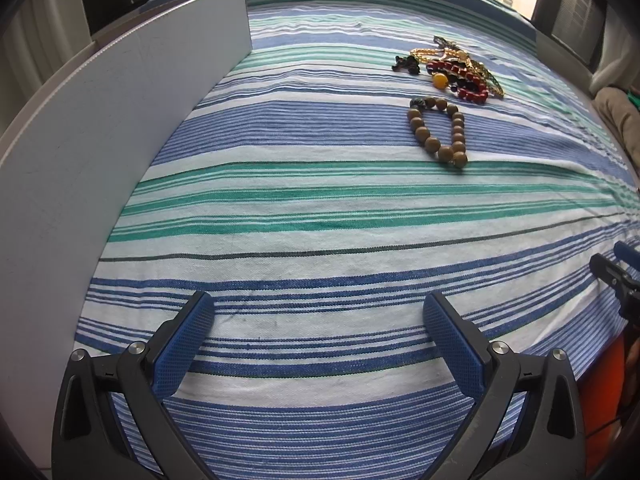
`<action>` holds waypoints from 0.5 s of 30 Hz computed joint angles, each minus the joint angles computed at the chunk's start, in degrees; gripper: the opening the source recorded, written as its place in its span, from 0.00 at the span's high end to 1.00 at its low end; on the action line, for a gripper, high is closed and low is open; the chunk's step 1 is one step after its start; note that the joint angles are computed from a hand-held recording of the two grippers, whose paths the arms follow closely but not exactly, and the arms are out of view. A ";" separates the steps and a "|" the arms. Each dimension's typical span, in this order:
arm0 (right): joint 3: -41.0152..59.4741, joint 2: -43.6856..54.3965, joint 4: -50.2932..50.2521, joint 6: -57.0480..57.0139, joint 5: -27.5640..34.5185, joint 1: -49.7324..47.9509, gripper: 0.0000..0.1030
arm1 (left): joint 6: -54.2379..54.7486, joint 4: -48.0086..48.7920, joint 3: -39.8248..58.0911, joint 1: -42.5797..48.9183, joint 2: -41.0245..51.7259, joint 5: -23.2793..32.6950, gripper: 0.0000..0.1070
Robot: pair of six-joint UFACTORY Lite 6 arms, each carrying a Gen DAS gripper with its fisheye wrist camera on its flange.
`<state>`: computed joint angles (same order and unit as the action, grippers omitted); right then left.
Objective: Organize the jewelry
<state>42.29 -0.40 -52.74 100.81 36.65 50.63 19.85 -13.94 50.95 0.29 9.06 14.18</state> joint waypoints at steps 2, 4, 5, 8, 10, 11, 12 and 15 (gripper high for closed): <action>0.15 0.06 0.38 -0.42 -0.02 -0.08 0.12 | -0.25 0.26 -0.16 -0.07 -0.21 0.15 0.04; 0.25 0.09 0.66 -0.85 -0.09 -0.22 0.12 | -0.71 0.68 -0.10 -0.18 -0.21 0.29 0.04; 0.30 0.12 0.79 -1.03 -0.14 -0.26 0.12 | -0.89 0.84 0.06 -0.23 -0.09 0.39 0.04; 0.22 -0.09 1.12 -1.90 -0.56 -0.64 0.12 | -0.94 1.37 1.51 -0.21 0.78 1.97 0.04; -0.06 -0.44 1.03 -2.03 -0.98 -0.98 0.12 | -0.09 1.18 3.23 0.19 1.54 4.57 0.04; -0.66 -1.07 0.31 -0.70 -0.93 -0.81 0.12 | 0.89 0.11 3.97 0.55 1.59 5.60 0.05; -1.74 -2.22 -0.95 1.52 -0.71 -0.45 0.12 | 3.27 -2.54 3.87 1.24 0.60 6.11 0.05; -4.88 -6.34 -4.80 7.27 1.74 1.20 0.12 | 8.66 -8.70 6.36 2.40 -1.12 8.82 0.05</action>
